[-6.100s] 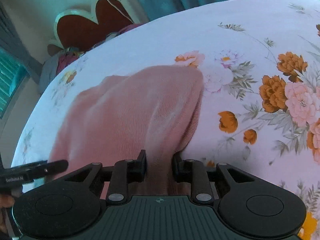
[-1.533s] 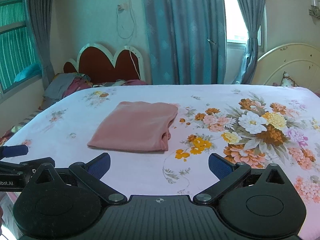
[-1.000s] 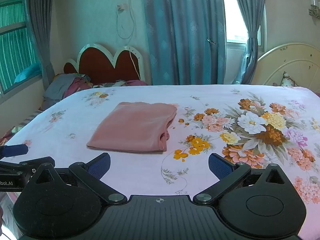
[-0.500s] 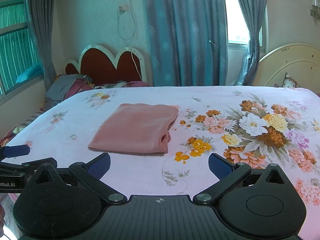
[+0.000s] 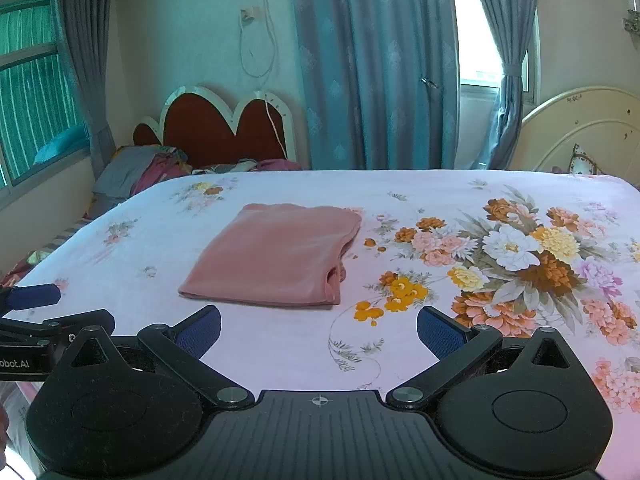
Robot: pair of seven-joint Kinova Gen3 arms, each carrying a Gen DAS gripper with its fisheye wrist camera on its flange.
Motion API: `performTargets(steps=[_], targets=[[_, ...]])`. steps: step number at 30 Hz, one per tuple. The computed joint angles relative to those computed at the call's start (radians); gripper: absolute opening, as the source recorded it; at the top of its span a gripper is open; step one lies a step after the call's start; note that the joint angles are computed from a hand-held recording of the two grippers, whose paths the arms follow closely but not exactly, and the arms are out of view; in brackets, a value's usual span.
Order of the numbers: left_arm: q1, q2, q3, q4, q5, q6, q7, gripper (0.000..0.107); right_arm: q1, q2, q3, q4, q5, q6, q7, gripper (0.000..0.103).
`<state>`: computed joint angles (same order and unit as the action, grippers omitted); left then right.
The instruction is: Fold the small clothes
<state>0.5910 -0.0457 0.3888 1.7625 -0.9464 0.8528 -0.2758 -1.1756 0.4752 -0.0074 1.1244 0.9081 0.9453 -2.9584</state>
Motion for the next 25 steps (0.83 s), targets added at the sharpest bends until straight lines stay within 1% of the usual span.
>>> performTargets(steps=[14, 20, 25], targets=[[-0.007, 0.000, -0.004, -0.002, 0.003, -0.008, -0.008, 0.103, 0.006, 0.000, 0.000, 0.001, -0.001, -0.006, 0.008, 0.103], [-0.021, -0.003, -0.015, 0.009, 0.003, -0.048, -0.025, 0.102, 0.009, -0.001, 0.001, 0.003, -0.004, -0.013, 0.011, 0.103], [-0.024, 0.003, -0.014, 0.009, 0.008, -0.048, -0.021, 0.102, 0.014, 0.004, 0.000, 0.001, -0.013, -0.020, 0.022, 0.103]])
